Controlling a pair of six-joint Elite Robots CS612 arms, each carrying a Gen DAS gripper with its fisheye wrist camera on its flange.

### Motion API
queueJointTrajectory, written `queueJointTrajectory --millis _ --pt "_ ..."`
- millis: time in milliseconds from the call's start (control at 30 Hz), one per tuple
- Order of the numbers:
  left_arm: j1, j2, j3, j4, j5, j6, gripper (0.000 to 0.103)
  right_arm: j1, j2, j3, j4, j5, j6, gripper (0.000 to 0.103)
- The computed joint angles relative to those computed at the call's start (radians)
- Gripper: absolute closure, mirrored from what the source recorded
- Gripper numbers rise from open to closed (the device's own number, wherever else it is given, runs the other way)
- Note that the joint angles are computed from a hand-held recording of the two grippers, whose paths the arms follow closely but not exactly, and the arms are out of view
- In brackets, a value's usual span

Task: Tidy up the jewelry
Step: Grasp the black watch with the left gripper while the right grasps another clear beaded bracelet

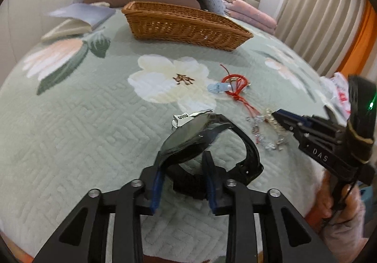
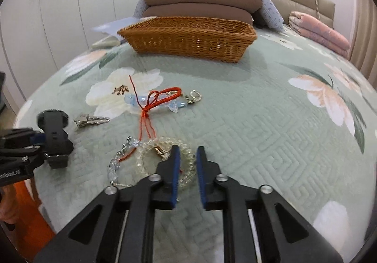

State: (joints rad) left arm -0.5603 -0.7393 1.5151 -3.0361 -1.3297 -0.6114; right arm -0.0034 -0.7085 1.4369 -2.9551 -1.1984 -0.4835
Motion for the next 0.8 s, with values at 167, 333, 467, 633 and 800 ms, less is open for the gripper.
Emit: queueJointTrajectory --millis 167,333,467,633,800 --pt "0.004 -0.002 0.012 -0.039 0.000 0.000 0.091 -0.004 0.003 -0.008 0.006 0.023 0.018 0.092" --pt "0.011 0.003 0.011 -0.078 -0.025 -0.006 0.094 -0.025 0.004 -0.015 0.001 0.091 0.093 0.092" --pt "0.011 0.004 0.011 -0.113 -0.029 -0.002 0.098 -0.037 0.001 -0.017 -0.028 0.120 0.137 0.092" --pt "0.014 0.008 -0.002 -0.117 -0.021 -0.003 0.099 -0.040 -0.002 -0.024 -0.046 0.137 0.160 0.092" --pt "0.020 0.008 -0.006 -0.130 -0.008 -0.016 0.099 -0.036 -0.001 -0.033 -0.057 0.141 0.172 0.092"
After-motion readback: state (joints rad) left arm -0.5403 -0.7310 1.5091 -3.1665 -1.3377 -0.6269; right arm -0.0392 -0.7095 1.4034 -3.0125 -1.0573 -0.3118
